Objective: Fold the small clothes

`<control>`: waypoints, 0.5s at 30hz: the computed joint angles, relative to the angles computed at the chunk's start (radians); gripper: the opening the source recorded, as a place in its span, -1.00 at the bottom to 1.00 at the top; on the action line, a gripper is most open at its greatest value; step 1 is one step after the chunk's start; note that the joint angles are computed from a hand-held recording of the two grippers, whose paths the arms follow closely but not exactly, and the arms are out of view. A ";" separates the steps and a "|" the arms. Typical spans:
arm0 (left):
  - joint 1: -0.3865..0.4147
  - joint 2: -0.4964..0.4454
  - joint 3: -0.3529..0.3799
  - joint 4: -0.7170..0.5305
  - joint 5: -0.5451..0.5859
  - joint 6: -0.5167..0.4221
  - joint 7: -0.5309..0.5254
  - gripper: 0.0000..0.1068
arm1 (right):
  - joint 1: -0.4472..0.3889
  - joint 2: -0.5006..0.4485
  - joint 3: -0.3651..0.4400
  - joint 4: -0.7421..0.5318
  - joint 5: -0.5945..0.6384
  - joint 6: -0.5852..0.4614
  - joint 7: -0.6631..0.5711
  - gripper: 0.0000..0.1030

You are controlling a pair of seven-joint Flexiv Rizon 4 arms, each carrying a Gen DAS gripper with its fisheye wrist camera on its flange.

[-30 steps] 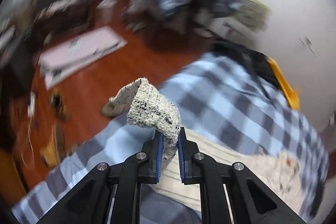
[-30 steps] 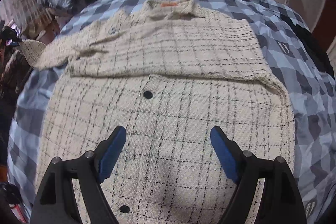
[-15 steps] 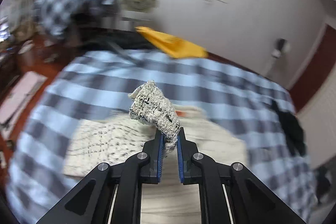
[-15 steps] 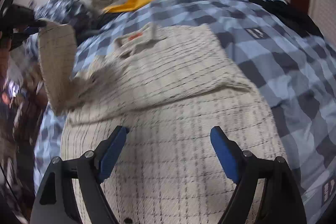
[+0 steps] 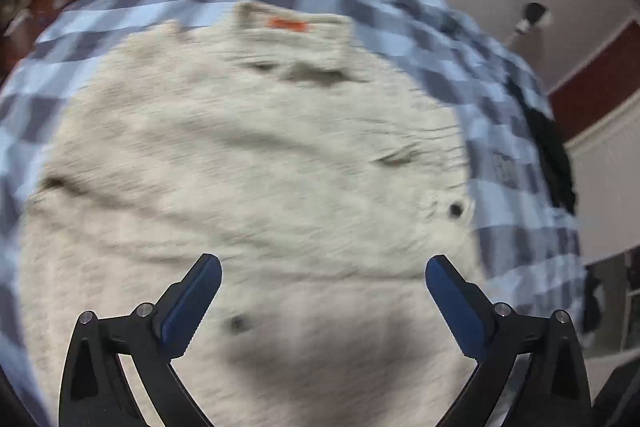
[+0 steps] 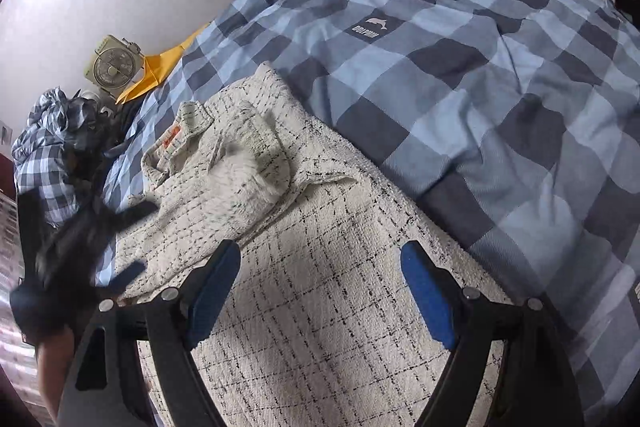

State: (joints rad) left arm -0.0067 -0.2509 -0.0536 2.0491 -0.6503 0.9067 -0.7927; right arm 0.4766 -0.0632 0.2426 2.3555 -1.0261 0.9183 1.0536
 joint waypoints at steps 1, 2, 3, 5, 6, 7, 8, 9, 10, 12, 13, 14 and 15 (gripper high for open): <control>0.015 0.019 0.024 0.010 0.033 -0.010 0.013 0.93 | 0.001 -0.005 0.001 -0.004 0.007 0.002 -0.018 0.55; 0.028 0.038 0.045 0.026 0.061 -0.002 0.031 0.93 | 0.002 -0.013 0.001 -0.012 0.017 0.004 -0.041 0.55; 0.040 0.055 0.069 0.041 0.106 0.012 0.044 0.93 | 0.002 -0.022 -0.002 -0.017 0.024 0.012 -0.066 0.55; 0.076 0.089 0.112 0.071 0.172 0.041 0.086 0.93 | 0.001 -0.033 -0.010 -0.020 0.016 0.032 -0.083 0.55; 0.103 0.119 0.138 0.099 0.189 0.057 0.120 0.93 | -0.004 -0.040 -0.019 -0.017 0.003 0.055 -0.086 0.55; 0.123 0.135 0.149 0.110 0.189 0.055 0.143 0.93 | -0.013 -0.051 -0.031 -0.015 -0.016 0.087 -0.086 0.55; 0.148 0.150 0.162 0.119 0.174 0.044 0.175 0.93 | -0.022 -0.058 -0.042 -0.012 -0.033 0.120 -0.090 0.55; 0.173 0.166 0.176 0.128 0.156 0.024 0.204 0.93 | -0.039 -0.072 -0.059 -0.013 -0.046 0.169 -0.109 0.55; 0.204 0.182 0.194 0.136 0.115 -0.009 0.242 0.93 | -0.048 -0.081 -0.067 -0.016 -0.044 0.192 -0.125 0.55; 0.247 0.185 0.214 0.127 0.066 -0.071 0.289 0.93 | -0.057 -0.105 -0.081 -0.039 -0.025 0.206 -0.164 0.55; 0.266 0.180 0.221 0.121 0.043 -0.091 0.311 0.93 | -0.062 -0.125 -0.094 -0.056 -0.031 0.223 -0.185 0.55; 0.282 0.169 0.226 0.113 0.036 -0.089 0.326 0.93 | -0.071 -0.148 -0.104 -0.080 -0.019 0.245 -0.243 0.55; 0.293 0.157 0.228 0.109 0.034 -0.070 0.336 0.93 | -0.082 -0.179 -0.108 -0.115 0.022 0.266 -0.339 0.55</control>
